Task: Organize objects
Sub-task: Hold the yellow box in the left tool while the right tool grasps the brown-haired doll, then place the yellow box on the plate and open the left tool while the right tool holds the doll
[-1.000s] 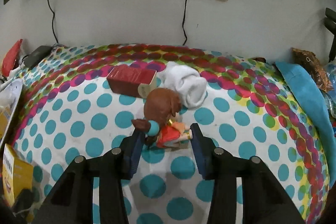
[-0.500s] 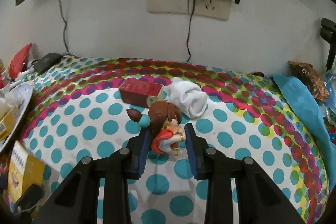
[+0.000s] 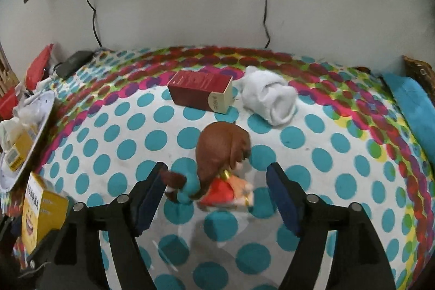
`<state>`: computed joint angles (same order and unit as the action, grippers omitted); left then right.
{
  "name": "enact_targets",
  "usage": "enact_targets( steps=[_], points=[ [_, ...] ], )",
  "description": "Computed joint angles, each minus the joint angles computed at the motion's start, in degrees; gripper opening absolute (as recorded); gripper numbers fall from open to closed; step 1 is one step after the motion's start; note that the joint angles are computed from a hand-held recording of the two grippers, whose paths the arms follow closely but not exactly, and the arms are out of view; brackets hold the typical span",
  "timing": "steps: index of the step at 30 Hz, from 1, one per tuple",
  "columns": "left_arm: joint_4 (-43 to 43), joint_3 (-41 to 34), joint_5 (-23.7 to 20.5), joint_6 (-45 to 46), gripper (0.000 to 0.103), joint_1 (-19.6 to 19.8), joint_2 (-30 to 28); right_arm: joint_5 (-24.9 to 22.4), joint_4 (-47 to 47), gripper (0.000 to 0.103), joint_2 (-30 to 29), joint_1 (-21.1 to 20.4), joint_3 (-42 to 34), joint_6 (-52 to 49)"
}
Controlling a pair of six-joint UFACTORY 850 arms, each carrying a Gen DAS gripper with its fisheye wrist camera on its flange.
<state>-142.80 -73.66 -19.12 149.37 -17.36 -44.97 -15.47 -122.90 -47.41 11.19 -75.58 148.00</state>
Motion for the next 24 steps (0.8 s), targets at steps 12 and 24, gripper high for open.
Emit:
enact_targets(
  steps=[12, 24],
  points=[
    [-4.69, 0.55, -1.06, 3.69, 0.051, 0.47, 0.88, -15.72, 5.61, 0.035, 3.20, 4.26, 4.98, -3.95],
    [-28.80, -3.65, 0.47, 22.08, 0.051, 6.14, 2.05, -18.83, 13.39, 0.035, 1.90, 5.81, 3.12, -12.96]
  ],
)
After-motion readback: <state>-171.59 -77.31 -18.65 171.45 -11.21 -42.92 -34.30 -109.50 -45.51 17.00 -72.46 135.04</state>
